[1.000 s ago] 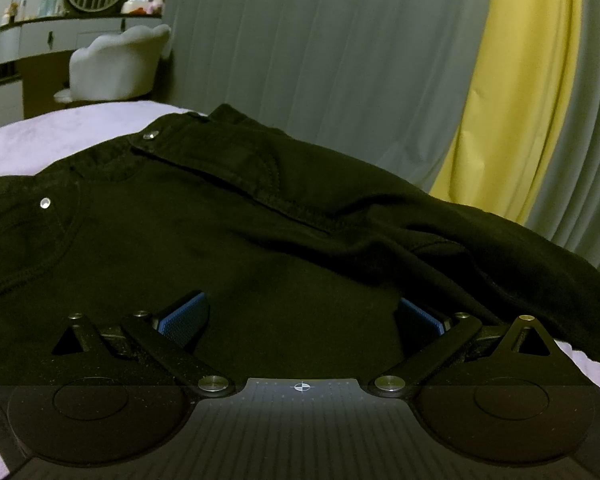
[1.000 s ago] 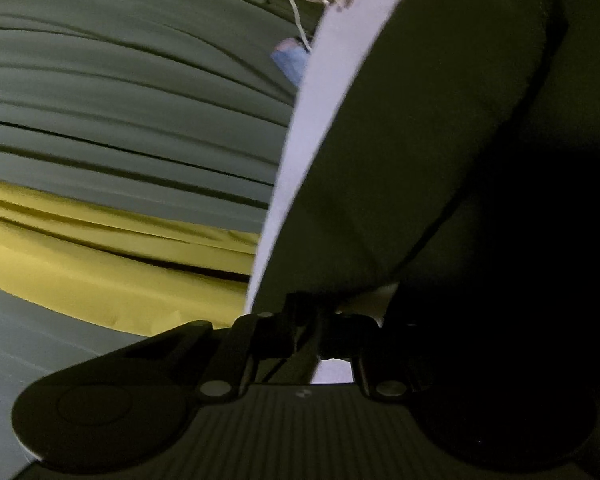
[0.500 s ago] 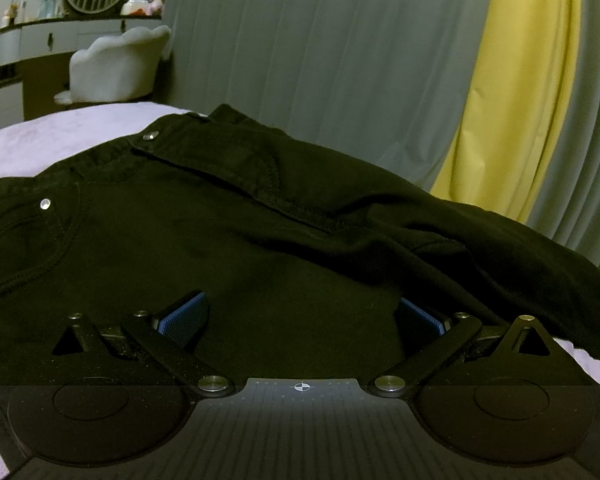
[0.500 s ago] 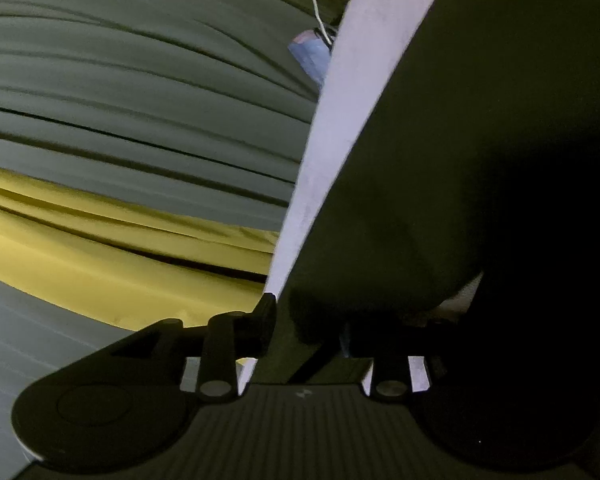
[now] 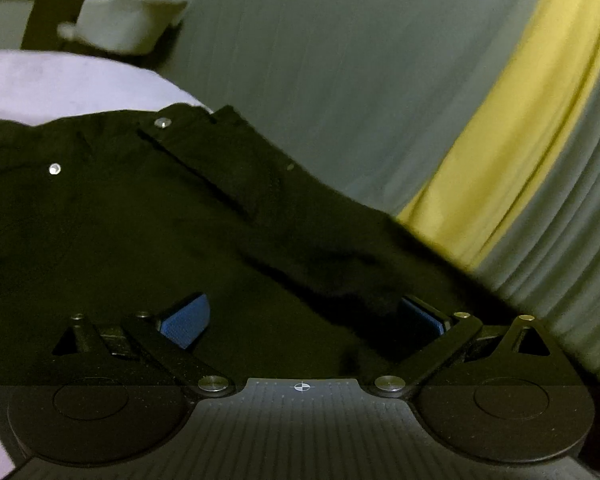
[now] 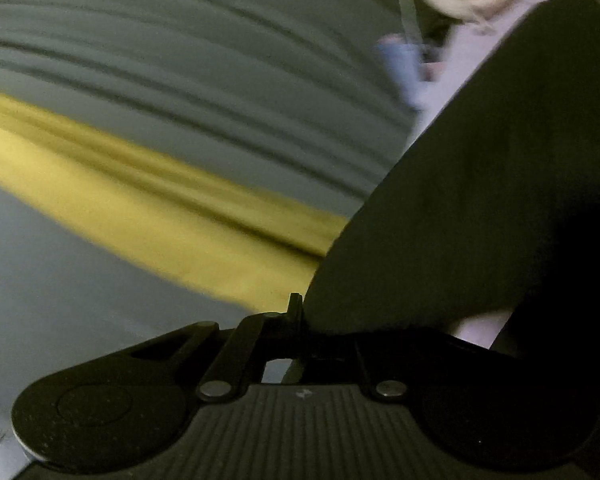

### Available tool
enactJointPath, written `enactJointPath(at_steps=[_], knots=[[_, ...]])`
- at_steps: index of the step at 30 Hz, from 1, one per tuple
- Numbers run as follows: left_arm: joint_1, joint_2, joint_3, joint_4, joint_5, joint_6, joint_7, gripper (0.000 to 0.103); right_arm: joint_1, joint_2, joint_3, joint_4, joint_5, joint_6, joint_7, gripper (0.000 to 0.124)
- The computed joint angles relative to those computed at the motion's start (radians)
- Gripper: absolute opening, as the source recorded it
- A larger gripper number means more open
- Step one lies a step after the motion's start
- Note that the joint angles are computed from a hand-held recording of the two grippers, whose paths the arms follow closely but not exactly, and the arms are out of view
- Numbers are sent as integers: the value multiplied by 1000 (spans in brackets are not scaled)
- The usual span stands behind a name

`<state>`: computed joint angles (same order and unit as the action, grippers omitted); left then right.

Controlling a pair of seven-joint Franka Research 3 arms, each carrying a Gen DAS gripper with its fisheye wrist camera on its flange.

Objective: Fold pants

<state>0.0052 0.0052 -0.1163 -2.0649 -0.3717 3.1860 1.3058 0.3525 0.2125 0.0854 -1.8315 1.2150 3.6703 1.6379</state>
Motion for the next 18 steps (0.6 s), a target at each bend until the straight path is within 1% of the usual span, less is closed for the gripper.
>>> enactJointPath(at_steps=[1,2,3,4,5,6,7,8,9,10,11,12,13,14,15,16,17,18], knots=[[-14,-9,-7,20,-175,-10,153,103,-14,-58,30,-87,-83,10,40,3],[-35,-16,-4,52,-351,-33,322,103,3,-108,24,-162,-139,10,76,3],[-49,-18,-5,93,-526,-59,497,103,10,-153,30,-226,-156,-4,83,3],[-54,-18,-8,134,-690,-96,673,103,21,-192,34,-266,-117,-31,49,3],[-57,-14,-8,169,-783,-131,783,103,27,-226,39,-305,-69,-73,17,3],[-58,-7,-11,195,-806,-157,829,103,31,-258,43,-348,-51,-102,14,3],[-60,5,-13,217,-760,-177,816,103,33,-279,50,-379,-26,-117,-10,3],[-58,17,-15,235,-660,-204,747,103,29,-289,68,-375,57,-127,-102,3],[-55,40,-18,271,-609,-243,718,103,29,-299,76,-379,98,-140,-142,3],[-50,70,-25,313,-575,-279,685,103,35,-302,72,-386,81,-147,-111,3],[-43,97,-34,350,-552,-301,655,103,45,-321,62,-424,13,-151,-26,3],[-37,135,-44,399,-521,-323,617,103,44,-333,66,-437,-1,-155,-12,3],[-39,180,-41,453,-444,-346,537,103,26,-337,94,-420,45,-156,-62,3],[-27,228,-52,512,-341,-372,431,103,34,-345,87,-430,25,-155,-42,3],[-27,293,-45,600,-262,-428,333,103,45,-353,75,-443,-6,-159,-8,3],[-25,340,-41,668,-213,-476,262,103,21,-346,94,-420,0,-170,-16,3],[-24,383,-41,731,-185,-511,205,103,31,-358,86,-433,-16,-172,8,3],[-9,423,-65,780,-148,-512,161,103,40,-367,70,-455,-78,-177,70,3]])
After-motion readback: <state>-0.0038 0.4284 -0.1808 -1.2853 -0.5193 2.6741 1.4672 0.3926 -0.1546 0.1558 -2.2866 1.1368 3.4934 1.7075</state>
